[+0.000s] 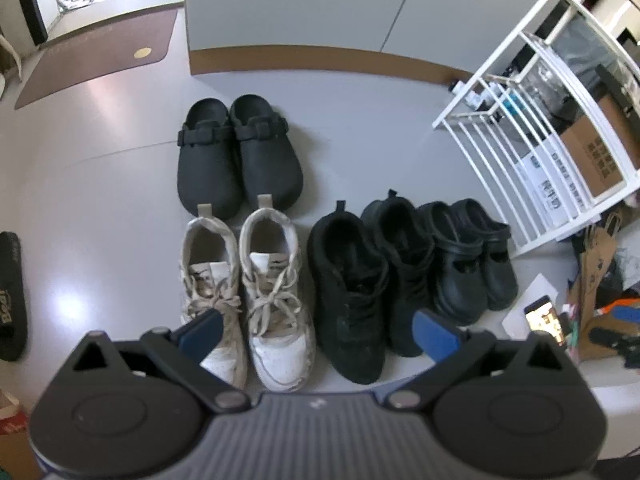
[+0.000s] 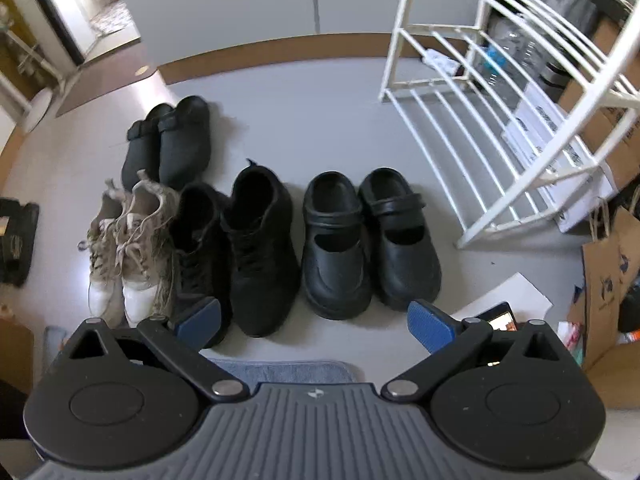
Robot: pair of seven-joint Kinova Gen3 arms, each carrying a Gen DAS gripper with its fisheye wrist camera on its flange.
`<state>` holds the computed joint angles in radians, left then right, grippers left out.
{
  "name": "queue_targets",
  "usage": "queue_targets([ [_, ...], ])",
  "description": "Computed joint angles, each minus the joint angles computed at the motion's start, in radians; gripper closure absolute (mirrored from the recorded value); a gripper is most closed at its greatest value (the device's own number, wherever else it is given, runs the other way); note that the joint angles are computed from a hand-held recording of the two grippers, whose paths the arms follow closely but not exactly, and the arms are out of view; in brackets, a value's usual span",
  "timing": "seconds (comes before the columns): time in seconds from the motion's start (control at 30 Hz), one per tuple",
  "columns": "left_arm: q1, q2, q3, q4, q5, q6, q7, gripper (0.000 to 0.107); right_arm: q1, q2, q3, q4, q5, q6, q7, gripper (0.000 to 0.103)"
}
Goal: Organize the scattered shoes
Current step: 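Move the right tool toward the pair of black strapped clogs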
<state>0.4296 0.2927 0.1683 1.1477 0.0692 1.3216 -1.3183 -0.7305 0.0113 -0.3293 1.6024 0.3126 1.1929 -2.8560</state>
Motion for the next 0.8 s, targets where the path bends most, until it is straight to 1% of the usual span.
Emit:
queue_targets([
  [0.13,0.006,0.000,0.017,-0.013,0.010,-0.005,-0.058,0.006,0.002,-0.001,0.002,0.008,0.008,-0.012,-0.017,0.004],
  [0.37,0.016,0.044,0.022,-0.059,0.017,0.034,-0.154,0.010,0.016,0.012,0.014,0.010,0.017,-0.037,-0.041,0.005],
  [0.43,0.014,0.055,0.018,-0.066,0.023,0.043,-0.168,0.011,0.024,0.016,0.023,0.015,0.005,-0.056,-0.021,0.005],
  [0.53,-0.004,0.064,0.009,-0.068,0.056,0.045,-0.155,0.012,0.040,0.027,0.038,0.025,-0.024,-0.083,0.021,0.005],
  [0.6,-0.017,0.064,0.006,-0.064,0.077,0.029,-0.145,0.012,0.045,0.031,0.043,0.027,-0.034,-0.090,0.039,0.006],
  [0.67,-0.014,0.065,0.004,-0.064,0.070,0.019,-0.145,0.012,0.061,0.043,0.054,0.033,-0.066,-0.105,0.091,0.015],
  [0.73,-0.006,0.073,0.002,-0.069,0.055,0.019,-0.142,0.012,0.074,0.050,0.064,0.042,-0.093,-0.123,0.135,0.020],
  [0.8,-0.011,0.080,0.002,-0.072,0.060,0.023,-0.139,0.012,0.082,0.054,0.070,0.053,-0.106,-0.143,0.166,0.020],
])
